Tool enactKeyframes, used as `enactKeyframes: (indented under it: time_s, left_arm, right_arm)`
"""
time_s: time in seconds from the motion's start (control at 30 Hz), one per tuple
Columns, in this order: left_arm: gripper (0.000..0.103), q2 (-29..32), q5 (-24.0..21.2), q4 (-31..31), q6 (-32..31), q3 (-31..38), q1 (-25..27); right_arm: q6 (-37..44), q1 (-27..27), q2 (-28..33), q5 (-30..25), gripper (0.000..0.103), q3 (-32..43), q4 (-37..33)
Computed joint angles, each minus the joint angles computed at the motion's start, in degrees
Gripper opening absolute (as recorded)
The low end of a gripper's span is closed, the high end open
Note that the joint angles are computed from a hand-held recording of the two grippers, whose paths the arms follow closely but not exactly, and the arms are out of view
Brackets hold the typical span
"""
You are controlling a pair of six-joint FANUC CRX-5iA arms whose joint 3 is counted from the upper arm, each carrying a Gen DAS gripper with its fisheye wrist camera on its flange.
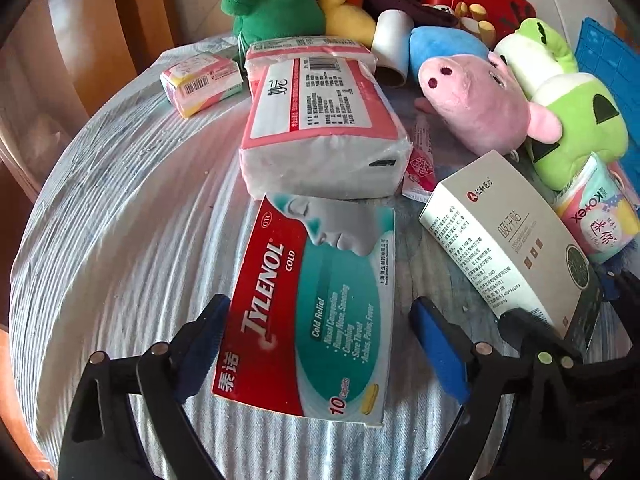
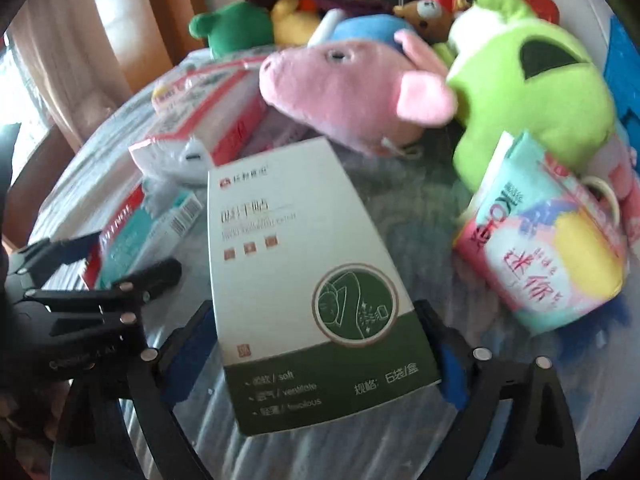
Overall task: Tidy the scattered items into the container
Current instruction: 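Grasp the Tylenol box with the left tool while the right grasps the white-green box, then lift both held boxes and carry them over the blue crate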
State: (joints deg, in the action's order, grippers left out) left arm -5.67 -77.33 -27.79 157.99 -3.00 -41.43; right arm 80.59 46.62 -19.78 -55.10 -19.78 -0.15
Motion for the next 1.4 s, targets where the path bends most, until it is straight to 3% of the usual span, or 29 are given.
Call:
enactKeyframes:
  time_s: [0.07, 0.3, 0.43, 0.53, 0.77, 0.93, 1.13, 1.27, 1.4]
  left_arm:
    - [0.073, -0.21, 0.04, -0.70, 0.43, -0.07, -0.77]
    - [0.072, -1.11, -1.55, -0.71, 0.94, 0.20, -1.32]
    - [0.072, -1.77, -2.55, -1.43, 0.97, 0.39, -1.64]
    - [0.072, -1.12, -3.55, -1.04, 0.09, 0.07, -1.30]
    - [0.072, -2.19, -7.55, -4.56, 4.19, 2.14, -5.52]
    - [0.072, -2.78, -11.93, -8.81, 4.57, 7.06, -9.41]
    - [0.072, -1.75, -15.97, -14.64, 4.01, 14.91, -14.74]
    - [0.072, 1.91, -19.18, -19.44, 1.98, 23.52, -18.36]
    - [0.072, 7.19, -21.03, -24.69, -1.64, 33.82, -22.02]
  right_arm:
    - [-2.03, 0.69, -1.24, 1.48, 0.095, -1.70, 1.93]
    - [-10.00, 3.88, -2.59, 0.95, 0.091, -3.59, 8.96]
    - [-7.58, 1.27, -2.33, 1.49, 0.095, -1.79, 3.71]
    - [-8.78, 2.64, -1.68, 0.18, 0.083, -1.88, 5.15]
    - [-13.92, 7.34, -6.56, -1.59, 0.078, -4.01, 9.46]
    - [-15.56, 9.95, -10.74, -4.05, 0.077, -1.85, 11.20]
    - [-22.20, 14.60, -12.55, -5.91, 0.077, 1.48, 18.73]
    - [-24.98, 17.77, -14.90, -8.64, 0.077, 3.79, 25.19]
    - [-24.19, 16.88, -16.73, -10.45, 0.077, 6.99, 28.50]
